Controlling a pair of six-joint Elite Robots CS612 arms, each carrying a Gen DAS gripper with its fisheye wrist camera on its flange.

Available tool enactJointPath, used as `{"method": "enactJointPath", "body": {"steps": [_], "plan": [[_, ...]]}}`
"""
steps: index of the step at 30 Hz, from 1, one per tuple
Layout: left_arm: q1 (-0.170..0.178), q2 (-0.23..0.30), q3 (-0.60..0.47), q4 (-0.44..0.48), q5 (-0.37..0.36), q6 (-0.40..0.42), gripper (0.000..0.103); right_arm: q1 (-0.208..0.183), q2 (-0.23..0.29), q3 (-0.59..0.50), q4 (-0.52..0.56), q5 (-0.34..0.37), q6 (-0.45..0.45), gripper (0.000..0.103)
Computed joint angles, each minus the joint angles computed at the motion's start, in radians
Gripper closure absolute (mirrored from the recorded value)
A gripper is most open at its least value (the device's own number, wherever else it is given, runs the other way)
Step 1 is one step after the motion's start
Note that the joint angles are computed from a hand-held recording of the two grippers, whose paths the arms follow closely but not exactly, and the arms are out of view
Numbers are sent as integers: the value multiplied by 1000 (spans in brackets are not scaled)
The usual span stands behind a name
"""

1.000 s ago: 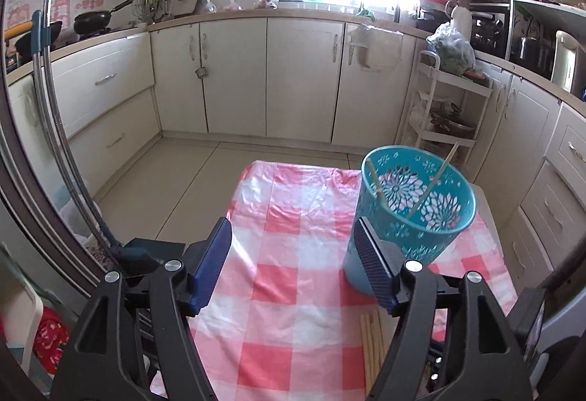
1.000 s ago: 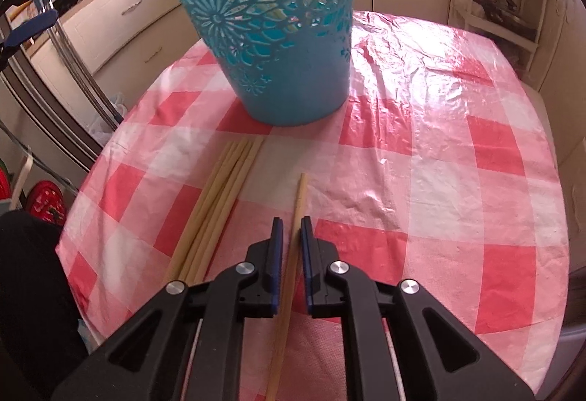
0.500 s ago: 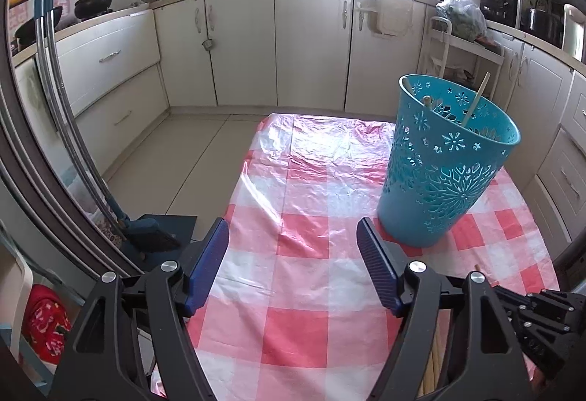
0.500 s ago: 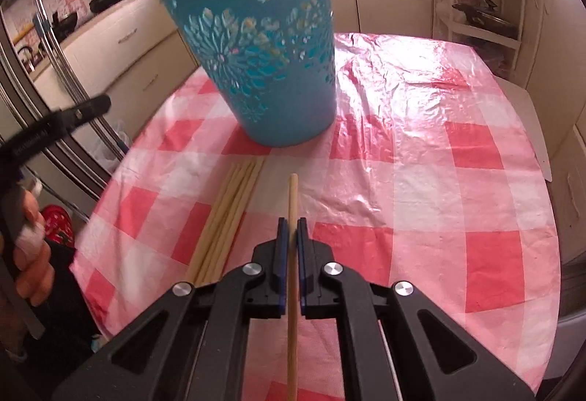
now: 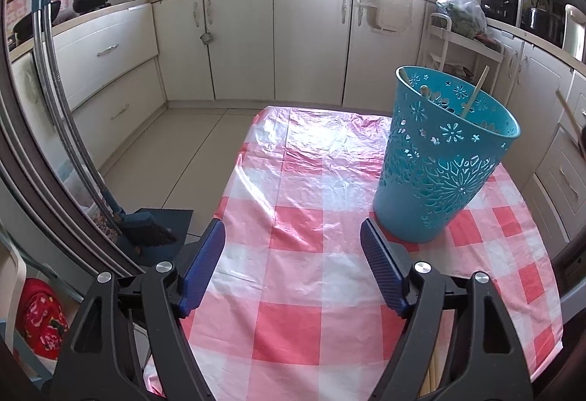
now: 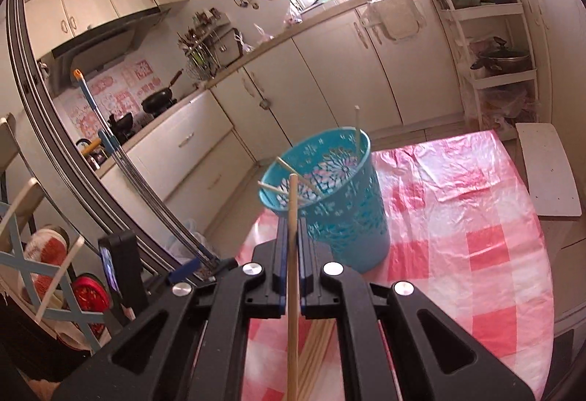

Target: Organize utensils

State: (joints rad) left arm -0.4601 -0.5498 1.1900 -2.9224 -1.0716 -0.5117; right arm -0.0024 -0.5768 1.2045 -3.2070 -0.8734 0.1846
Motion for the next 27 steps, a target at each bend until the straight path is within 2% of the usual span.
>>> {"method": "enactJointPath", "body": {"steps": [6,12,16,20,27], "plan": [[4,2,-3,11,-15,-14,27,15,54,-126,-149,-59,153,98],[9,5,-11,19,-40,-32,25,47,142,-308,-227,-212,247,97],[14,5,-14,18,-59,-45,24,68,204,-416,-199,-330,218,97],[21,6,-18,21,-84,-67,23,78,248,-481,-123,-387,182,97],[24,11,-25,22,-97,-77,22,78,232,-410,-98,-403,125,97]]}}
